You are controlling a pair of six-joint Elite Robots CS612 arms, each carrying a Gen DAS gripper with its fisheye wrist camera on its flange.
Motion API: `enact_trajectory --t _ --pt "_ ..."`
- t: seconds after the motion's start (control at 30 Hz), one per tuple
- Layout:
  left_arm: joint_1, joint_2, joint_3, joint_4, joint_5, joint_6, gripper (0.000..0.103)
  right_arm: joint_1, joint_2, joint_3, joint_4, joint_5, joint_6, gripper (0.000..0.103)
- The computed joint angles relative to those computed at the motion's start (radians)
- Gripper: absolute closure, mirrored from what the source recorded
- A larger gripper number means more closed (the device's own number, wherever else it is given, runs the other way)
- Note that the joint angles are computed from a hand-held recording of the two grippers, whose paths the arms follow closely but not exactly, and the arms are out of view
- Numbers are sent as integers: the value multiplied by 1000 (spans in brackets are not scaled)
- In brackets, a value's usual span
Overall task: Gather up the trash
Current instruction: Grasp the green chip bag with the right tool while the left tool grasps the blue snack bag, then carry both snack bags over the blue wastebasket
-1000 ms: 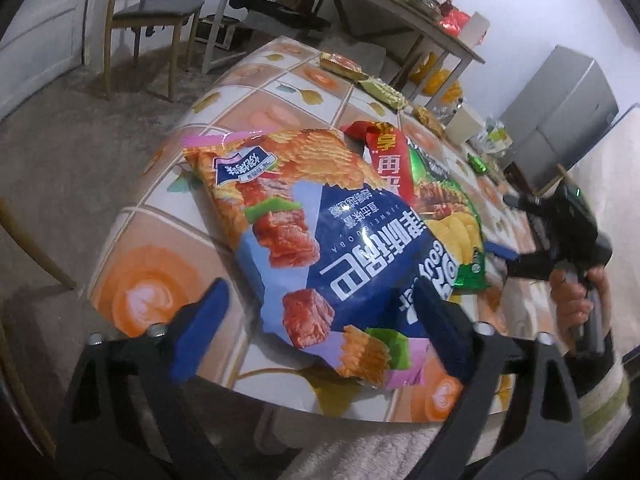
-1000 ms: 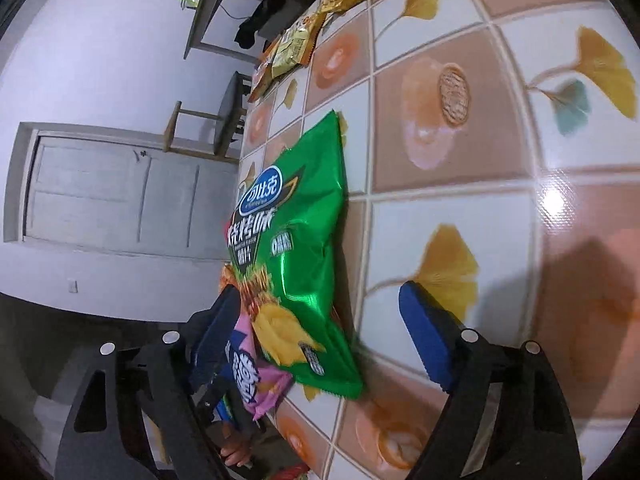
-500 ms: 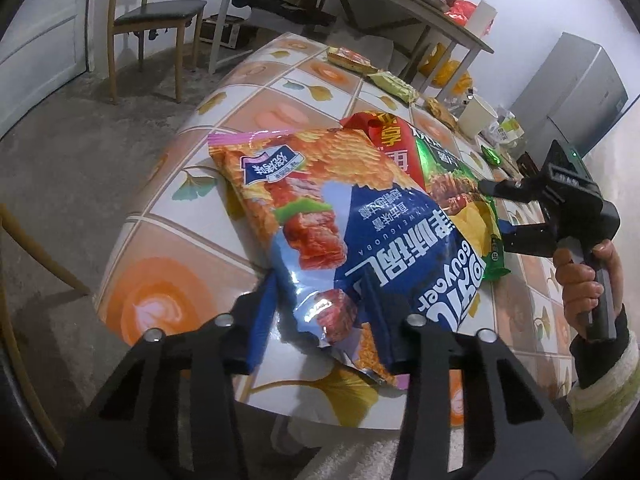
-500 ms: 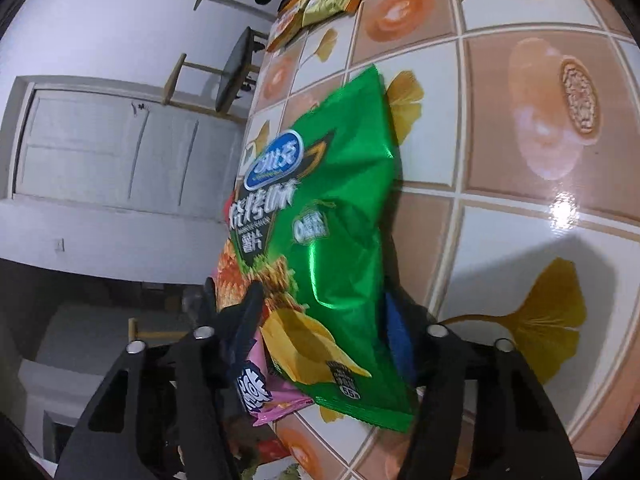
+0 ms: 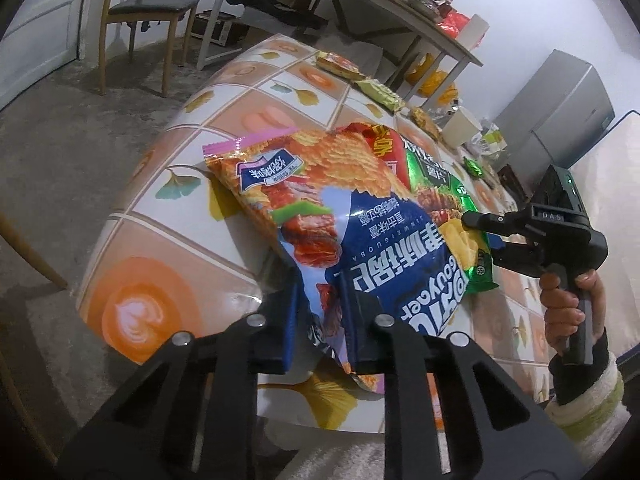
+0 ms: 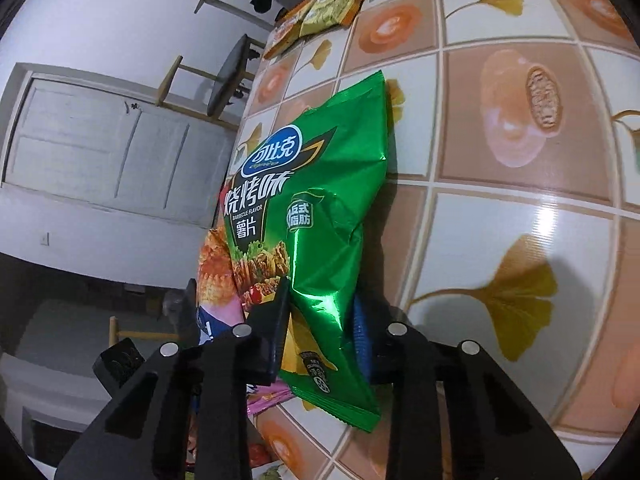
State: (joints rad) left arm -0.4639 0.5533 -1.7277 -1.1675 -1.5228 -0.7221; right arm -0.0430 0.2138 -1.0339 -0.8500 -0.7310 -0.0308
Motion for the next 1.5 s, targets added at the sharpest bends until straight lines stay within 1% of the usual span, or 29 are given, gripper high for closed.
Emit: enact_trajectory --t 0.17,0.3,0.63,0.9,1.13,1.27,1.5 --pt "-3 0 3 -30 -13 17 91 -10 14 -47 -41 -30 33 79" --pt "-7 -2 7 -53 -20 28 93 -25 27 -86 -72 -46 69 79" --pt "-14 -14 30 -111 -40 66 96 -74 71 -196 -110 -32 164 80" --pt "-26 -31 62 -164 -61 103 97 -132 129 -319 -122 2 269 80" --pt "-44 -50 97 -219 -85 138 97 -183 180 -435 -117 19 350 80" --pt "-57 -63 116 -234 -88 165 97 -205 206 -495 -132 25 403 80" --pt "-89 -93 159 -254 -84 228 97 -243 243 -588 -152 32 482 80"
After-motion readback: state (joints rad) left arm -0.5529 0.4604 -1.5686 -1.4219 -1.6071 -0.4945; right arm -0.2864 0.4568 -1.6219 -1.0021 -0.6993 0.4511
